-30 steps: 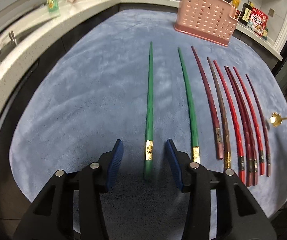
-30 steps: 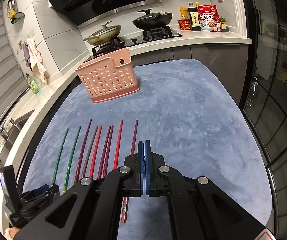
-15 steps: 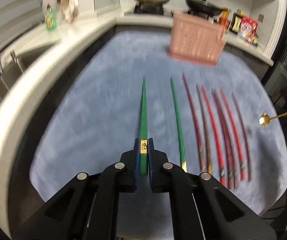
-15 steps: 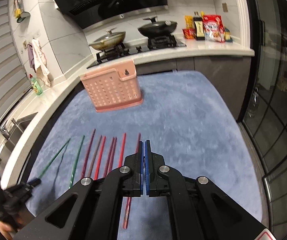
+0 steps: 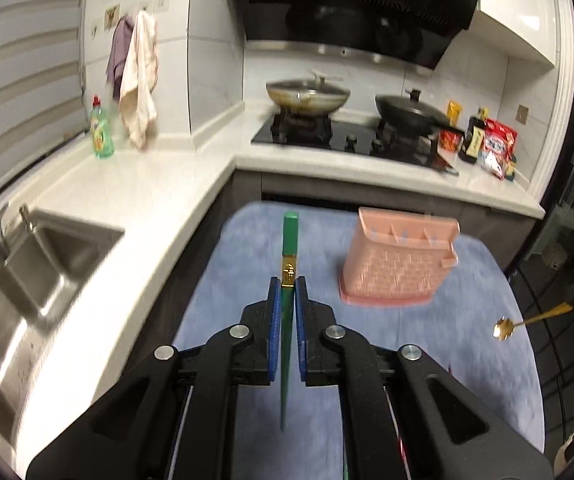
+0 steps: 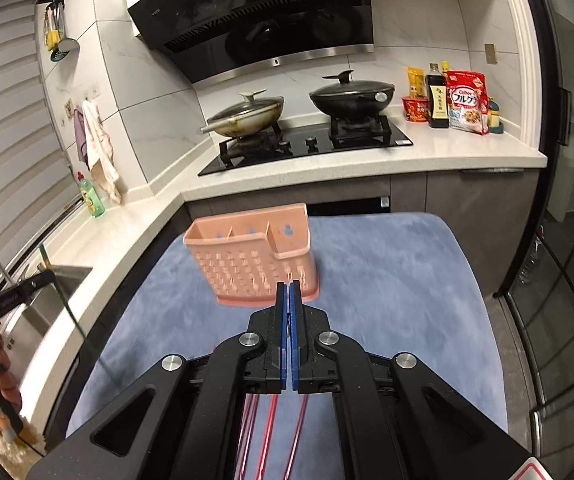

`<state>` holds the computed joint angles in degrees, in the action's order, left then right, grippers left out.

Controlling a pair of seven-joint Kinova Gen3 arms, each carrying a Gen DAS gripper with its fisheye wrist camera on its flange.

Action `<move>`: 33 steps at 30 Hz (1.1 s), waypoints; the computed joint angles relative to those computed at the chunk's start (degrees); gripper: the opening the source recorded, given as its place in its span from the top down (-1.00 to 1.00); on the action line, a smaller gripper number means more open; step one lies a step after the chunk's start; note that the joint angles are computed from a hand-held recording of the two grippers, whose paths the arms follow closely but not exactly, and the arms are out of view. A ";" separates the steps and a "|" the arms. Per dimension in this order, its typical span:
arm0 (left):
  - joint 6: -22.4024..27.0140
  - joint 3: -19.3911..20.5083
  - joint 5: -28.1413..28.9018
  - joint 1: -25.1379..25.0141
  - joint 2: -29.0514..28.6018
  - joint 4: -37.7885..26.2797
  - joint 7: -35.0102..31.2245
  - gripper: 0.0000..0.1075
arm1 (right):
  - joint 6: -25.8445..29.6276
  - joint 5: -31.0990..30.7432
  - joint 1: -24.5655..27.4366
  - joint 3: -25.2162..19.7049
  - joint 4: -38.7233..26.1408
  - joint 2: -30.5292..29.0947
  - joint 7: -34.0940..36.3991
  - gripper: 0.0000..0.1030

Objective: Organize utensils
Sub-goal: 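Lift the green chopstick and gold spoon and carry both toward the pink holder, then open both tools to drop the chopstick and spoon into the pink holder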

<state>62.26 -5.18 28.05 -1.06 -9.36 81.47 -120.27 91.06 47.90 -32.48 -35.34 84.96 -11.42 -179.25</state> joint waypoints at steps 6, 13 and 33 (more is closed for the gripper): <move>-1.23 3.65 -0.11 1.03 5.07 -10.15 5.81 0.88 | -6.08 -0.54 3.16 6.58 -3.05 1.48 7.19 0.97; -4.62 7.81 0.35 3.65 9.36 -21.01 11.00 0.88 | -9.70 0.76 4.59 13.00 -7.65 6.24 13.65 0.97; -12.20 13.61 -13.92 13.02 20.68 -23.54 20.47 0.87 | -24.26 -11.64 9.63 24.76 -4.62 11.09 21.12 0.96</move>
